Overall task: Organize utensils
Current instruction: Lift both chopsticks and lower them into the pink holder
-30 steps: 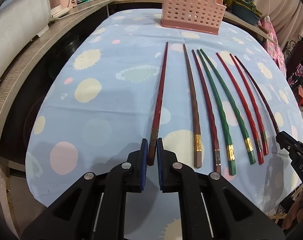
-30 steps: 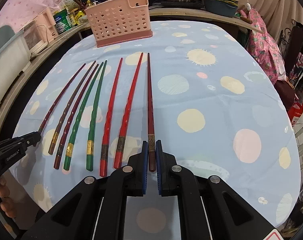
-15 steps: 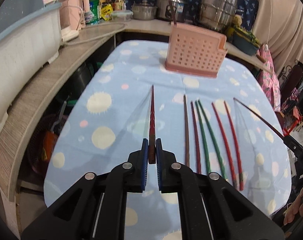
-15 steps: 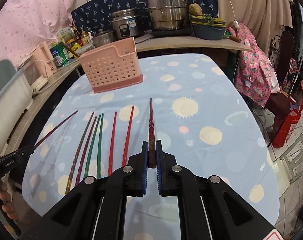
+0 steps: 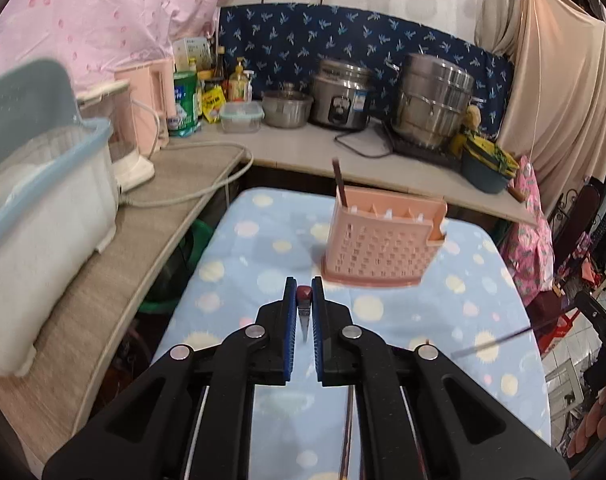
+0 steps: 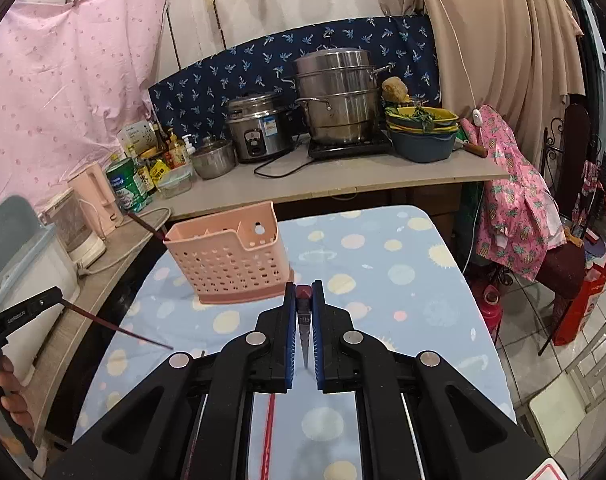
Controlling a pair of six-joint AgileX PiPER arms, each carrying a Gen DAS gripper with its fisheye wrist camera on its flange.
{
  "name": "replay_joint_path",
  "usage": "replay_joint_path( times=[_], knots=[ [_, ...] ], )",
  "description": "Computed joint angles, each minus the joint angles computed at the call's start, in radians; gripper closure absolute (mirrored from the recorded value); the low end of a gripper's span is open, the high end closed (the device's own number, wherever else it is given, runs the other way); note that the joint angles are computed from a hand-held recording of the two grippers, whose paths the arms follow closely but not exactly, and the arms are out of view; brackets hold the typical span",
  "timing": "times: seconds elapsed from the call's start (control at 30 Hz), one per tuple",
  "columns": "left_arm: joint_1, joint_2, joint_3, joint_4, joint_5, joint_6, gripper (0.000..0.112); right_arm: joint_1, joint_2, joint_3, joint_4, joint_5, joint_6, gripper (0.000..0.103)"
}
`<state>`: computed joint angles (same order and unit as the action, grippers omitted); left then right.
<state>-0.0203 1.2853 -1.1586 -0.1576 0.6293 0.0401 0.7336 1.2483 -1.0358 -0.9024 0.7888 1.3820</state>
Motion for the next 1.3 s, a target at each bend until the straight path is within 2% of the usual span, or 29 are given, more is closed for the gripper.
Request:
replay_joint_path(
  times=[0.4, 0.57, 0.77, 0.97, 1.3],
  knots=[
    [-0.033, 0.214, -0.468, -0.040, 0.090, -0.048, 0.105, -0.145, 0.173, -0.378, 0.104, -0.095, -0.247, 0.096],
    [-0.051, 0.337, -0.704, -0.005, 0.121, -0.110, 0.105, -0.187, 0.309, -0.617, 0.179, -0.118, -0.360, 0.096],
    [-0.062, 0.494, -0.925, 0.021, 0.157, -0.156, 0.105, -0.217, 0.506, -0.919, 0.306, -0.096, -0.516, 0.096],
    [-0.071, 0.593, -0.994, 0.042, 0.160, -0.171, 0.105, -0.240, 0.694, -1.152, 0.441, -0.025, -0.660, 0.096],
    [-0.081, 0.681, -1.012, 0.064, 0.171, -0.176, 0.105, -0.255, 0.776, -1.121, 0.479, -0.034, -0.674, 0.096]
  ],
)
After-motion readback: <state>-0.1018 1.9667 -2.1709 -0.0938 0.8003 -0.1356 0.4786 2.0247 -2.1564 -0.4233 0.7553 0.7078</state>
